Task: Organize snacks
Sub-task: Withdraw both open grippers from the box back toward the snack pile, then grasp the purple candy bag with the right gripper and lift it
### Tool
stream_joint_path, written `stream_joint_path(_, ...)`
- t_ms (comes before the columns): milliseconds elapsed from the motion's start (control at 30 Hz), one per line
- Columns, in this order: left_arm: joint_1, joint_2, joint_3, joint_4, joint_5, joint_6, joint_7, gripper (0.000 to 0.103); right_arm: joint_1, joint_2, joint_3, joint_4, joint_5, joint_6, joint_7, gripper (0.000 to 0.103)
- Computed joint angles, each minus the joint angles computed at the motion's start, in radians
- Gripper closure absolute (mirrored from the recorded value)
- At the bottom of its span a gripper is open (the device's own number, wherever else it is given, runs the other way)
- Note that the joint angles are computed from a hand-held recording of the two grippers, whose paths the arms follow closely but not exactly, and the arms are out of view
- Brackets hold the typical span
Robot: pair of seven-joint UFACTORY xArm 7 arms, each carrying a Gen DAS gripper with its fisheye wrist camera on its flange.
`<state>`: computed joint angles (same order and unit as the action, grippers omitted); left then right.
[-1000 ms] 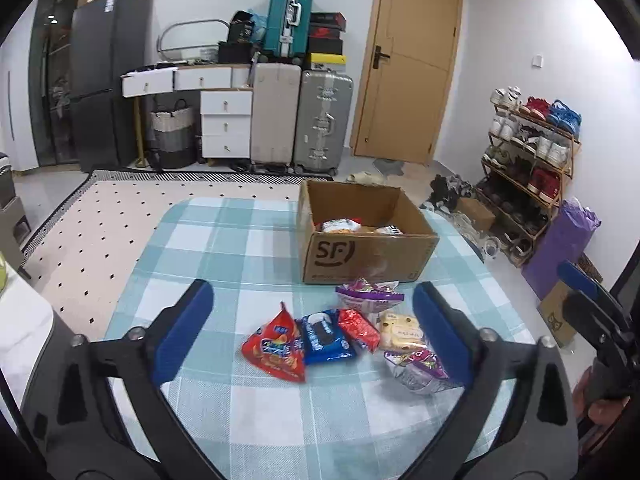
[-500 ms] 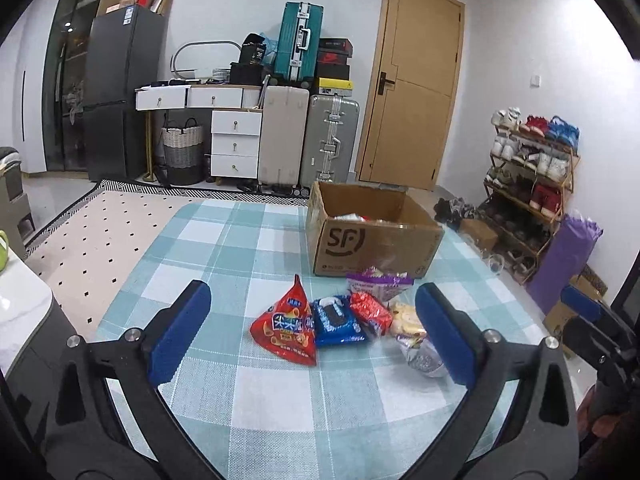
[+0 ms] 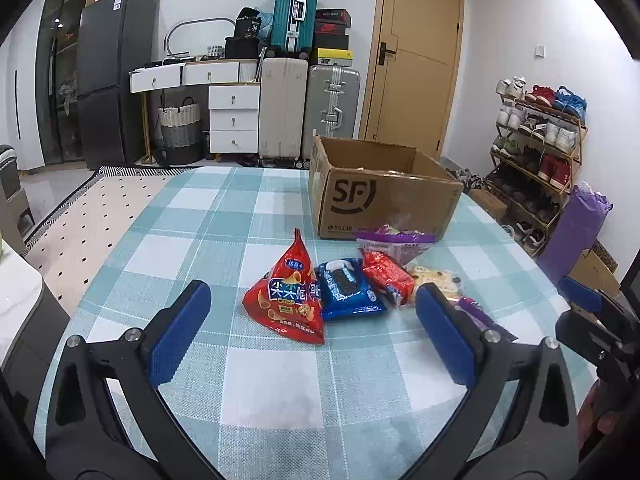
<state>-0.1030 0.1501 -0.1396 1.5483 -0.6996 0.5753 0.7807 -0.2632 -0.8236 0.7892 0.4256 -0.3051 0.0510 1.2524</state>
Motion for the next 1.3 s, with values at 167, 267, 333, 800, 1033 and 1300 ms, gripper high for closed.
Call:
stream_joint_path(167,-0.003,0.053,-0.005,0.033,0.035,0.009,-0.036,0.001,-0.038,0.097,0.001,0.011,-0.002,-0.039,-0.015,0.001)
stream_joint_path(267,0.003,0.08,-0.017,0.044,0.035,0.004,-0.032,0.001,-0.05,0.191,-0.015,0.029,-0.003,-0.056,-0.045,0.001)
stream_joint_path(333,0.009,0.084,-0.023,0.04,0.032,0.001,-0.029,0.001,-0.075,0.233,-0.009,0.041,-0.012,-0.085,-0.067,0.001)
stream_joint_path(800,0.023,0.17,-0.05,0.106,0.059,0.057,-0.057,0.001,-0.094,0.471,-0.046,0.143,-0.099,-0.023,-0.087,0.017)
stream_joint_path(1033,0.023,0.198,-0.048,0.137,0.094,0.077,-0.113,0.001,0.024,0.566,-0.183,0.159,-0.148,-0.053,-0.094,0.042)
stream_joint_path(1300,0.021,0.2,-0.056,0.132,0.121,0.055,-0.118,0.001,-0.022,0.521,-0.13,0.132,-0.151,-0.11,-0.082,0.056)
